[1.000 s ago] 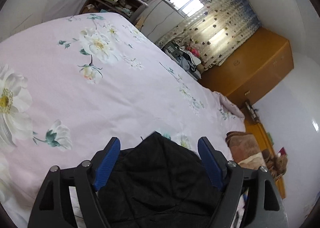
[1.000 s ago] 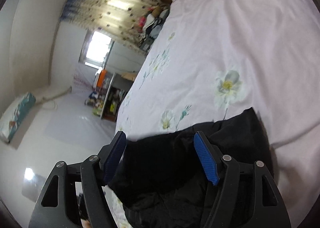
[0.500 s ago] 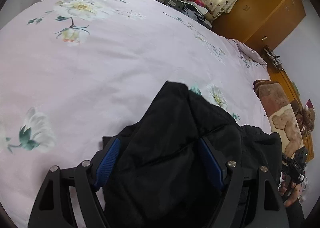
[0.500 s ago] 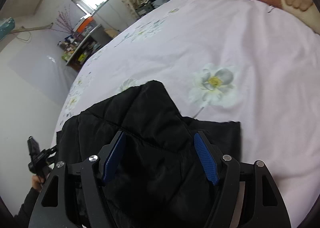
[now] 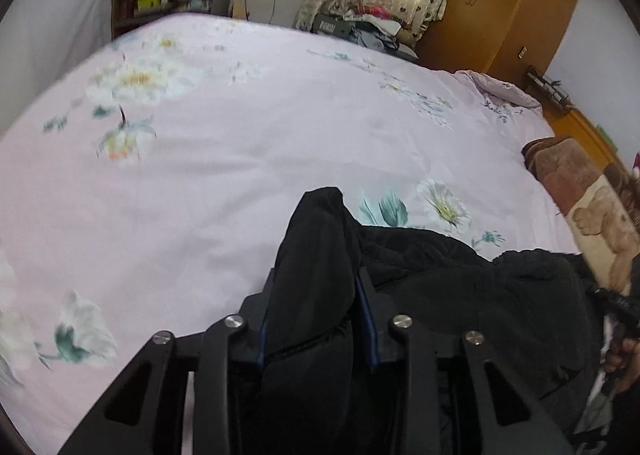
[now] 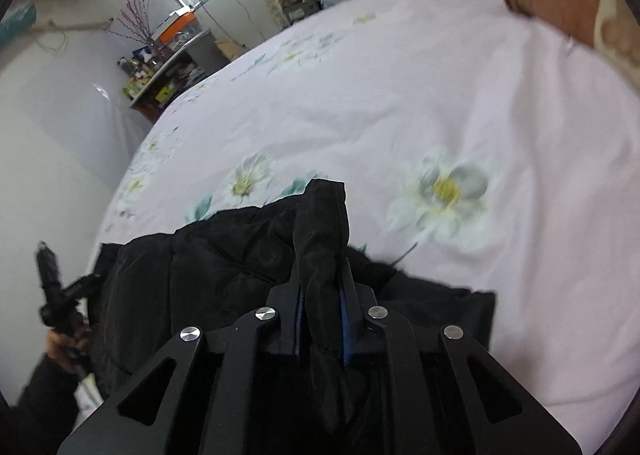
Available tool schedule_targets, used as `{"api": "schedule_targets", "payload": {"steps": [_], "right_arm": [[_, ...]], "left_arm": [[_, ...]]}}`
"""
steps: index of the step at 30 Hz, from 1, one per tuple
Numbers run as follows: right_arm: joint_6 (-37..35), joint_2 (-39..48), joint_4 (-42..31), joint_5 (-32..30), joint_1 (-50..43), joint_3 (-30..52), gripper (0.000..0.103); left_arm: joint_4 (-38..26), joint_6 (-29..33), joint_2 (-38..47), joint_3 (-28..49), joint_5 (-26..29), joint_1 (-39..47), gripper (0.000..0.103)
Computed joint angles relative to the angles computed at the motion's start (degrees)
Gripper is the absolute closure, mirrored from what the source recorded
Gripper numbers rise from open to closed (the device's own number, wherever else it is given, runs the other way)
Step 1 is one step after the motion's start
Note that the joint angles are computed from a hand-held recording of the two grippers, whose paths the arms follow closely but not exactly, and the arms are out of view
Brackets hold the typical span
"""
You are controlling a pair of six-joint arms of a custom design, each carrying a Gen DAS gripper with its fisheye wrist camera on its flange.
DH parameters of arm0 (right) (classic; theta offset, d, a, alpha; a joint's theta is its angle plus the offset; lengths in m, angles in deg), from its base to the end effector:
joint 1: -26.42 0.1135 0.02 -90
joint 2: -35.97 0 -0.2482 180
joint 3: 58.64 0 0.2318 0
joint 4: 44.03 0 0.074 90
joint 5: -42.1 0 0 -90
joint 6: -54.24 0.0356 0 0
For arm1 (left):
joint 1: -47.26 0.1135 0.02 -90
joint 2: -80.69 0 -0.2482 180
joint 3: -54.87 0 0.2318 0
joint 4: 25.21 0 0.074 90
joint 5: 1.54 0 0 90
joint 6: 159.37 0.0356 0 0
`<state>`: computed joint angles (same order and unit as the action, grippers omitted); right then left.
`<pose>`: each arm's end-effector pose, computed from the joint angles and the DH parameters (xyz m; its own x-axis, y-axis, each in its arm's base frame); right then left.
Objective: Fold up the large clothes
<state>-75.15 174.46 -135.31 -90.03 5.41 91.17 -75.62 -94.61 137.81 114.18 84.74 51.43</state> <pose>0.4293 -0.1393 0.2246 -0.8099 -0.1931 -0.5539 -0.4622 0.7915 0.3999 0.1892 0.0161 0.2491 -0.6234 -0.4721 -0.6233 -0.4218 0.8743 -0.2403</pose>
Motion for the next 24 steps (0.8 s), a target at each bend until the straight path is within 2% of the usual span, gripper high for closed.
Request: {"api": "schedule_targets", "payload": {"steps": [4, 5, 9, 11, 16, 19, 21, 24], "right_arm": [[5.7, -6.0, 16.9, 10.4, 3.6, -15.7, 0.09], [6.2, -7.7, 22.7, 13.5, 4.9, -21.9, 0.089], [7.1, -11.6, 35.4, 18.3, 7.1, -35.2, 0.088], [7.4, -10.4, 36.1, 18.1, 6.8, -34.4, 0.087], [7.0, -10.0, 39.1, 20.9, 7.7, -35.7, 0.084], [7.6, -10.7, 38.2, 19.7, 6.9, -35.3, 0.082], [8.7, -13.9, 37.9, 18.6, 5.6, -36.1, 0.077], [10.3, -19.4, 37.5, 13.5, 2.4, -37.7, 0.074]], "left_arm": [[5.6, -1.1, 6.6, -2.7, -2.4, -1.1, 0.068], [7.4, -1.8, 7.5, -4.3, -3.3, -1.7, 0.067], [13.2, -3.5, 6.5, -9.6, -4.1, -1.7, 0.062], [15.4, -4.3, 7.1, -11.0, -3.6, -1.2, 0.059], [15.8, -5.6, 9.6, -10.2, -7.5, -3.4, 0.05], [9.9, -5.4, 8.7, -6.5, -5.7, -1.7, 0.048], [5.9, -5.0, 5.3, -4.6, -5.1, -1.0, 0.047], [-0.3, -4.2, -0.9, -1.5, -5.2, -0.3, 0.046]]}}
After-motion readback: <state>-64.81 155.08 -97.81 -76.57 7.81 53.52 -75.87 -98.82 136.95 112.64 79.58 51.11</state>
